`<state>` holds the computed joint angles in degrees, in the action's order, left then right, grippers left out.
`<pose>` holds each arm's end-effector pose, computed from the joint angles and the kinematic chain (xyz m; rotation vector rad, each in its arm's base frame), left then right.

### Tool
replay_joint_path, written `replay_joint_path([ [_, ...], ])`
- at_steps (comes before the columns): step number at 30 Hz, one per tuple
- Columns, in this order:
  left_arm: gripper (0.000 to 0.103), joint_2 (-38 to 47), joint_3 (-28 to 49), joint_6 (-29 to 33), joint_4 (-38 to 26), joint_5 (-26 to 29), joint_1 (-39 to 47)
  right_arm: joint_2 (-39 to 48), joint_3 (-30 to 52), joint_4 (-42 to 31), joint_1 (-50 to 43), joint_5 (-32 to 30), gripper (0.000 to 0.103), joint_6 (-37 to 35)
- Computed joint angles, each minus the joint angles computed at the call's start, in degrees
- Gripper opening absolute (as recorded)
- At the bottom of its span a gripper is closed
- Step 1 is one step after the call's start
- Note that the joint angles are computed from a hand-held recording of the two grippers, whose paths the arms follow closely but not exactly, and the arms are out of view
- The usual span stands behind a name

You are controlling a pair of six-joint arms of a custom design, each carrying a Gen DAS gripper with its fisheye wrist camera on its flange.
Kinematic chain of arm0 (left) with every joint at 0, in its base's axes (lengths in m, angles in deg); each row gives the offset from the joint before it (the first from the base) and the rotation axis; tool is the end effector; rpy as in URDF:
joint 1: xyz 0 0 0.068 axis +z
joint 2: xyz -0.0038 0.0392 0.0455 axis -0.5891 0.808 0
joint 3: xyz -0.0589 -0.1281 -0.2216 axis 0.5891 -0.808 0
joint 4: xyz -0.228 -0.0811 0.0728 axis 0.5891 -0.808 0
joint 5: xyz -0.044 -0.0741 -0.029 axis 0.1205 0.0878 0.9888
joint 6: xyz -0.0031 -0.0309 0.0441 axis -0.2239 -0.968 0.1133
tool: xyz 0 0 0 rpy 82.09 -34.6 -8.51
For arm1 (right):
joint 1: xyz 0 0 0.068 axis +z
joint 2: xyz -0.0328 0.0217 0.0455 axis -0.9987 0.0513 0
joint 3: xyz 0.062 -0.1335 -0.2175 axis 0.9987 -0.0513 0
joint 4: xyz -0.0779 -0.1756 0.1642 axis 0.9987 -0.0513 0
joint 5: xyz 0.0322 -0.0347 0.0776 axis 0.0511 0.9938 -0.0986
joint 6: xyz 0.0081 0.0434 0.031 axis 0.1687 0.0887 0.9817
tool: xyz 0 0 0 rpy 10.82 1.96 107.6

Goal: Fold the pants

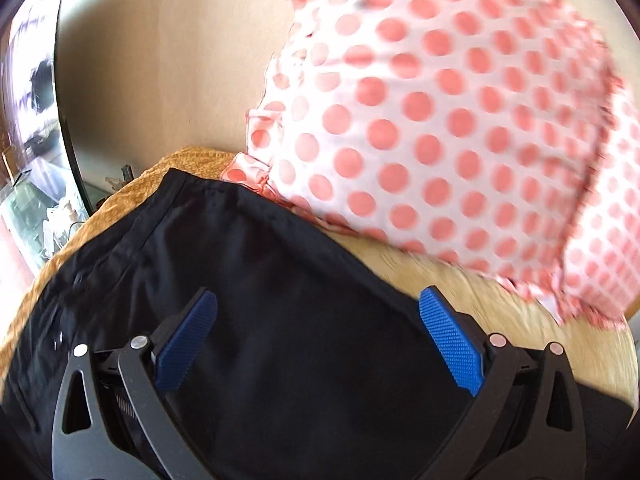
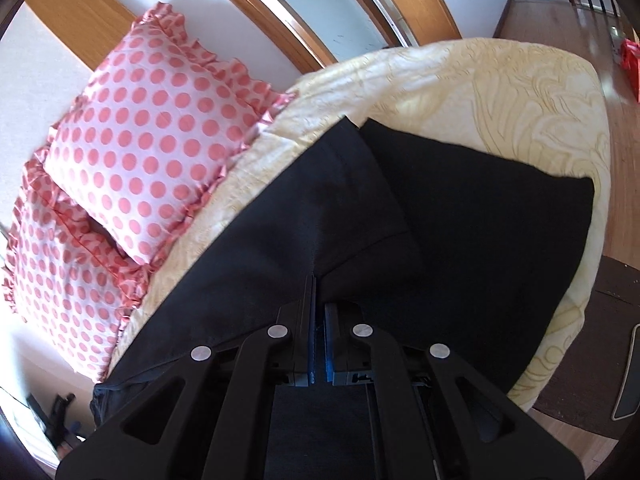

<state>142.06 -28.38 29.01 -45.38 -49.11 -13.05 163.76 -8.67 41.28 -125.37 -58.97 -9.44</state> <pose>0.2737 0.1221 0.2542 -0.9377 2.1475 0.1965 0.2914 -0.1957 0.1488 0.5396 2.0869 0.7559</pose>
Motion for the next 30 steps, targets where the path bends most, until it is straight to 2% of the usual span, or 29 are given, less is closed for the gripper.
replay_joint_path([
  [3, 0.099, 11.86, 12.7, -2.02, -6.85, 2.29, 3.17, -0.56, -0.65, -0.02, -0.27, 0.08, 0.003, -0.6],
  [5, 0.088, 19.83, 21.44, -3.71, -12.21, 4.07, 4.87, -0.66, -0.51, -0.49, -0.29, 0.21, 0.003, -1.23],
  [6, 0.081, 21.78, 23.39, -3.97, -13.45, 4.93, 5.47, -0.62, -0.36, -0.84, -0.32, 0.15, 0.003, -1.83],
  [8, 0.08, 27.0, 28.91, -4.9, -16.43, 6.12, 6.22, -0.49, 0.1, -1.62, -0.45, -0.09, 0.003, -2.49],
  [12, 0.08, 33.6, 35.85, -7.0, -21.02, 4.76, 6.54, -0.85, 0.25, -2.08, -0.03, 0.85, 0.003, -3.69],
  [15, 0.08, 35.01, 36.55, -8.95, -20.52, 4.6, 6.69, -1.03, 0.22, -2.08, 0.19, 1.48, 0.003, -4.42],
  [17, 0.069, 35.76, 37.32, -9.55, -20.61, 2.99, 6.59, -1.16, 0.29, -2.14, 0.37, 1.89, 0.003, -4.66],
  [18, 0.056, 36.13, 37.97, -9.27, -21.2, 2.12, 6.58, -1.16, 0.29, -2.07, 0.36, 1.91, 0.003, -4.78],
  [19, 0.04, 35.78, 37.53, -8.73, -20.86, 1.79, 6.7, -1.09, 0.27, -1.99, 0.29, 1.79, 0.003, -4.75],
  [20, 0.026, 34.03, 34.85, -7.41, -18.33, 4.49, 7.52, -0.9, 0.35, -1.9, 0.18, 1.46, 0.003, -4.59],
  [21, 0.018, 32.83, 32.91, -7.02, -16.56, 6.7, 8.49, -0.64, 0.47, -1.76, 0.0, 1.05, 0.003, -4.4],
  [25, 0.014, 25.32, 24.38, -6.39, -12.08, 8.54, 11.01, -0.32, 0.75, -1.51, -0.48, -0.55, 0.003, -3.89],
  [28, 0.013, 14.96, 14.85, -4.47, -8.13, 9.52, 12.07, -0.74, 1.16, -1.36, -1.19, -2.14, 0.003, -3.67],
  [30, 0.013, 5.18, 7.89, -2.56, -6.84, 11.28, 13.49, -1.06, 1.76, -1.18, -2.08, -3.73, 0.003, -3.23],
])
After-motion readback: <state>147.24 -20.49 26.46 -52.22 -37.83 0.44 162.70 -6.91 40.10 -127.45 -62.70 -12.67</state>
